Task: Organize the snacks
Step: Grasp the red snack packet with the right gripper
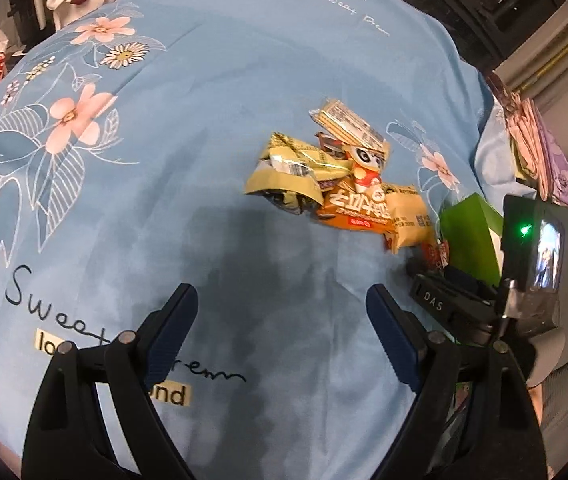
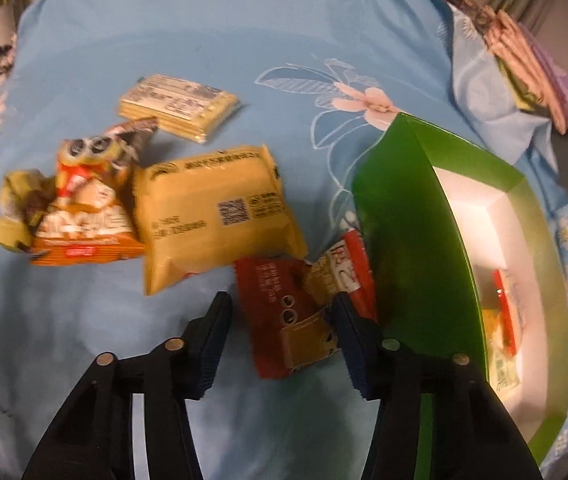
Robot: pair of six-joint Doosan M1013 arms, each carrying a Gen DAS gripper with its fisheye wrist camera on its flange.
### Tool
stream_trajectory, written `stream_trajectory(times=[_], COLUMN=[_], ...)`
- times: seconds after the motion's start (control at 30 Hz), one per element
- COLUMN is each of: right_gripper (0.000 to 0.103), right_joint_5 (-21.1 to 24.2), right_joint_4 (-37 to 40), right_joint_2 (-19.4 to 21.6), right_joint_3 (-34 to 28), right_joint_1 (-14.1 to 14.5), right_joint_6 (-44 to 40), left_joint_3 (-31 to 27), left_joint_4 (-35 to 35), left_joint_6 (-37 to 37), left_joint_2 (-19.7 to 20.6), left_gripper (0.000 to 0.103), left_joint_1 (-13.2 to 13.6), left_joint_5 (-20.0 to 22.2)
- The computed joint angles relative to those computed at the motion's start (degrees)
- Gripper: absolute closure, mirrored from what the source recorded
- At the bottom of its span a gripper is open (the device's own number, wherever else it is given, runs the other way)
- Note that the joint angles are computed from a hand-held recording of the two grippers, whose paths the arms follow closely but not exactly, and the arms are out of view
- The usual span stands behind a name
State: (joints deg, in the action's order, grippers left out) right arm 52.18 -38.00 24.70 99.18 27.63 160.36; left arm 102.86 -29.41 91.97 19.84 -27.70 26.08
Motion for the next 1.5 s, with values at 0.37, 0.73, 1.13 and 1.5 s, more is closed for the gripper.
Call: stream_trajectory(times=[0.37,0.73,1.13,1.5], right_gripper=[0.082,0.077,0.037,0.037], right_joint_5=[-8.55,-24.82,-33.95,-28.13], right_joint_4=[-2.16,26.35,41.56,61.5], right_joint_2=[-4.15,-7.1,-10.18,-5.03], right_joint_3=[3.23,5.35,10.45,7.56], right_joint_1=[1.03,0.19,-4.85,-6.56], right_joint_6=[1.42,-27.46,-30.14,-48.39], left_joint_3=[0.04,0.61,-0.63,-1.6], left_joint_4=[2.54,3.76,-8.14,-6.93], left_joint_6=[-3.77,-7.34,4.46,5.12], left_joint_2=[-0.17,-0.82,0.82,2.79], left_gripper=[0.017,0.017,0.018,0.033], left_joint_1=[0.54,1.37,1.36,-1.16], left_joint_5=[-0.53,-2.08,4.55,9.17])
